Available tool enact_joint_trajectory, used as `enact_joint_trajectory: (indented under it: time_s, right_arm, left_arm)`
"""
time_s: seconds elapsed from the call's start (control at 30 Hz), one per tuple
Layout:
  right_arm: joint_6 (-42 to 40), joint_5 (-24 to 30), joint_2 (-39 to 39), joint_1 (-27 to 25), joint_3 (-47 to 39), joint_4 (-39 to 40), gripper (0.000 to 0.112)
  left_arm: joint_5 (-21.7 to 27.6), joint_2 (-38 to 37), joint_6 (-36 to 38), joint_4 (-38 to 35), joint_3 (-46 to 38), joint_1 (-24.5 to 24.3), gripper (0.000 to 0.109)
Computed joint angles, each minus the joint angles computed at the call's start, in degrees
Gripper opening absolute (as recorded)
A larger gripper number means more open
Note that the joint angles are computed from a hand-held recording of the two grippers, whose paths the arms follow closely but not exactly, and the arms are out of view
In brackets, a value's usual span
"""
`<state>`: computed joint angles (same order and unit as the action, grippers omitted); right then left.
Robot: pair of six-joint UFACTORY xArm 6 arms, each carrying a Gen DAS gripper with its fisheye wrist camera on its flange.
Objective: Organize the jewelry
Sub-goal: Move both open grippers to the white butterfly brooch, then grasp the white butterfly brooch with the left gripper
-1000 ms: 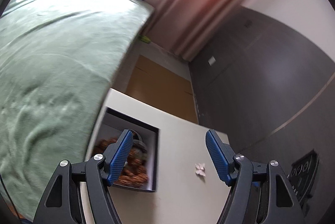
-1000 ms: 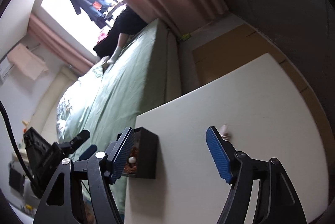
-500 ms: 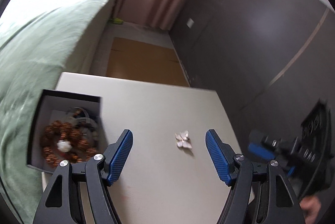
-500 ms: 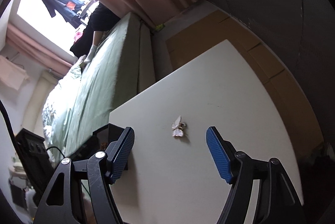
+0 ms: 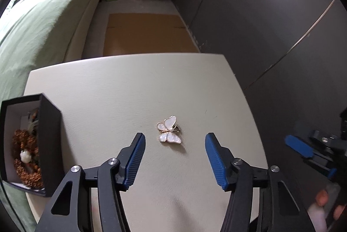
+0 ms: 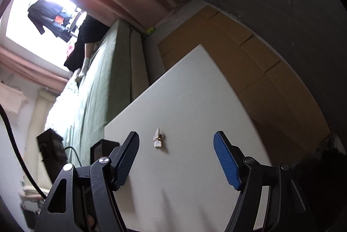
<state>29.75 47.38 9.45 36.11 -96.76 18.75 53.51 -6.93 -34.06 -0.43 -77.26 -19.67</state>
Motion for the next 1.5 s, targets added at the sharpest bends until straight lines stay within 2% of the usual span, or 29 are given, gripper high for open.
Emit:
enact_joint_trajectory:
  time_s: [0.23, 0.47, 0.5, 0.53, 0.57, 0.63, 0.77, 0.8, 0.83, 0.9, 1.03, 1.13, 1.23, 1.33, 1.5]
  right_arm:
    - [0.5, -0.1, -1.6, -1.5, 1.9, -0.5, 0.072]
    - [0.9, 0.3, -1.5, -1.6, 2.0, 0.3, 0.072]
    - [0.9, 0.6, -1.3, -1.6, 1.6, 0.1, 0.072]
    - [0.7, 0.8, -0.9, -1.5, 1.2, 0.2, 0.072]
    - [0.7, 0.8, -0.7, -1.4, 1.0, 0.2, 0.072]
    - [1.1, 1.3, 0.0, -1.3, 0.1, -0.4, 0.072]
    - [2.3, 2.0, 0.9, -1.0, -1.1, -1.4, 0.072]
    - [2.3, 2.1, 1.2, -0.9, -1.4, -1.5, 0.072]
    - [2.4, 2.3, 1.6, -0.6, -2.0, -1.7, 0.072]
    - [2.3, 2.7, 2.1, -0.2, -2.6, -2.2, 0.072]
    - [1.8, 4.1, 4.0, 0.9, -5.0, -3.2, 0.071]
    - [1.5, 5.1, 5.6, 1.7, -6.8, -4.2, 0.071]
    - [0.7, 6.5, 7.6, 2.6, -8.9, -5.6, 0.071]
    - [0.2, 6.6, 9.6, 3.4, -10.7, -6.4, 0.071]
    - [-1.4, 6.1, 12.9, 4.7, -14.4, -8.2, 0.061]
  left_arm:
    - [5.0, 6.7, -1.0, 4.3, -6.6, -1.6, 0.052]
    - [4.9, 8.5, -2.6, 7.5, -6.3, -1.8, 0.052]
    - [4.5, 9.1, -2.7, 7.4, -6.3, -1.7, 0.049]
    - [4.2, 9.8, -2.7, 7.2, -6.4, -1.7, 0.040]
    - [3.9, 9.8, -2.6, 7.3, -5.8, -1.6, 0.037]
    - [2.3, 8.7, -2.4, 8.4, -4.3, -1.6, 0.028]
    - [-2.0, 4.3, -0.3, 4.4, 1.6, -0.5, 0.024]
    - [-3.1, 3.1, 0.3, 3.9, 3.0, -0.4, 0.015]
    - [-3.4, 2.0, 0.7, 3.7, 3.9, -0.4, 0.012]
    - [-3.1, 0.3, 0.6, 3.8, 5.1, -0.4, 0.012]
    - [-6.2, -3.6, 0.6, 2.4, 9.7, 0.4, 0.011]
    - [-10.6, -7.8, 0.6, -1.0, 15.1, 1.8, 0.011]
    - [-10.7, -10.1, 0.4, -4.1, 16.6, 3.7, 0.011]
    - [-12.0, -12.3, 0.8, -4.1, 17.1, 5.1, 0.011]
    - [-12.4, -16.1, 0.4, -4.3, 18.3, 7.5, 0.011]
